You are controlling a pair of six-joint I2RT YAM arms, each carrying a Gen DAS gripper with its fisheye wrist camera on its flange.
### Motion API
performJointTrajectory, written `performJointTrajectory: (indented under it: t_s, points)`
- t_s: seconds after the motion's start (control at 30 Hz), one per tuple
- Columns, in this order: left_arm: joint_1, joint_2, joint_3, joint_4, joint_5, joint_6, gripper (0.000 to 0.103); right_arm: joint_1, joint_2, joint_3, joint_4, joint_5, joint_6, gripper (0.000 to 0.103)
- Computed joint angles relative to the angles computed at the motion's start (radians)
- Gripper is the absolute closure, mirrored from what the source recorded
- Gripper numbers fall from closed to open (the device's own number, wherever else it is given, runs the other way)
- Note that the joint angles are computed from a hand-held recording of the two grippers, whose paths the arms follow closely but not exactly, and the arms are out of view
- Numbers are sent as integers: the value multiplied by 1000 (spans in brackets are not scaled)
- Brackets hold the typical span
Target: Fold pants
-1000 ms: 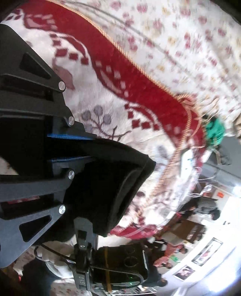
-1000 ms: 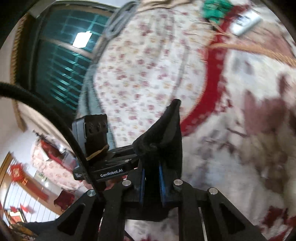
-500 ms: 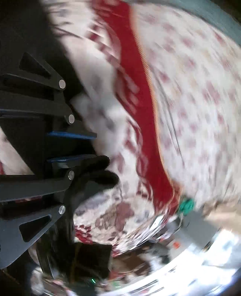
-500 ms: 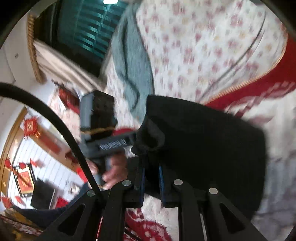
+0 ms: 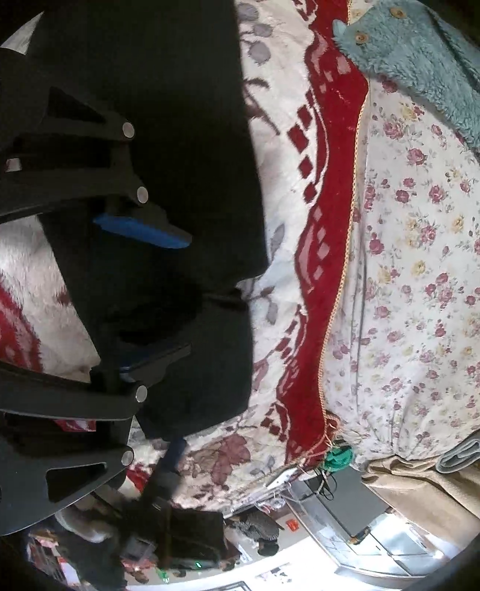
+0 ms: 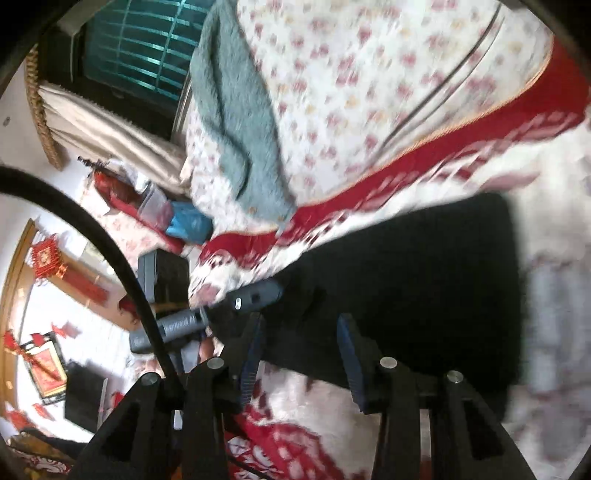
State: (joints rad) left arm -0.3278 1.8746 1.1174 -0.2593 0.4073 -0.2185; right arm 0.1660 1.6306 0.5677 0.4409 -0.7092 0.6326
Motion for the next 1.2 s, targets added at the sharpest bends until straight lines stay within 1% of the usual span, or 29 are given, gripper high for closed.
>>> performJointTrajectory:
  t_s: [0.07, 0.13, 0.2, 0.3, 0.37, 0.43, 0.47, 0.5, 0.57, 0.7, 0.73, 0.83, 0.9, 0.93, 0.97, 1.03, 1.13, 1.2]
  points:
    - [-23, 14, -10, 20, 10, -17, 52, -41, -25, -22, -16, 8, -6, 62]
    - [-46, 39, 0, 18, 6, -38, 52, -74, -16, -36, -10, 13, 0, 62]
    - [-75, 53, -1, 30, -27, -70, 52, -98, 12, -37, 15, 8, 13, 62]
    - [-117, 62, -15, 59, -110, -104, 52, -129, 63, -30, 38, 6, 18, 62]
    - [-139, 58, -29, 86, -150, -124, 52, -143, 96, -30, 72, -17, 34, 62]
    - [-155, 63, -29, 95, -178, -125, 52, -139, 106, -22, 80, -12, 39, 62]
    - [-166, 67, -23, 88, -202, -114, 72, -130, 93, -22, 67, 2, 36, 62]
    - [-172, 70, -13, 72, -208, -93, 81, -123, 83, -19, 57, 18, 34, 62]
    - [-172, 59, -16, 65, -198, -70, 86, -103, 53, -22, 58, 36, 30, 62]
    - [-140, 8, -52, 59, -168, -56, 89, -51, 23, -5, 27, 44, -3, 62]
    - [-132, 0, -57, 54, -167, -58, 91, -38, 28, 1, 21, 53, -16, 62]
    - [-104, -2, -76, 57, -169, -70, 92, 4, 81, 55, -61, 127, -64, 62]
    - [-82, 20, -80, 70, -130, -96, 92, 3, 132, 58, -27, 111, -43, 62]
    - [-82, 14, -90, 82, -126, -104, 92, 0, 142, 54, -9, 104, -28, 62]
    - [-82, 6, -101, 95, -126, -111, 92, -3, 138, 48, -1, 100, -19, 62]
    - [-77, -5, -112, 98, -116, -131, 92, -5, 109, 45, -28, 97, -21, 62]
    - [-66, -34, -134, 87, -126, -163, 91, 7, 74, 44, -42, 92, -25, 61]
    - [-56, -70, -160, 78, -157, -169, 88, 34, 59, 51, -45, 105, -38, 59]
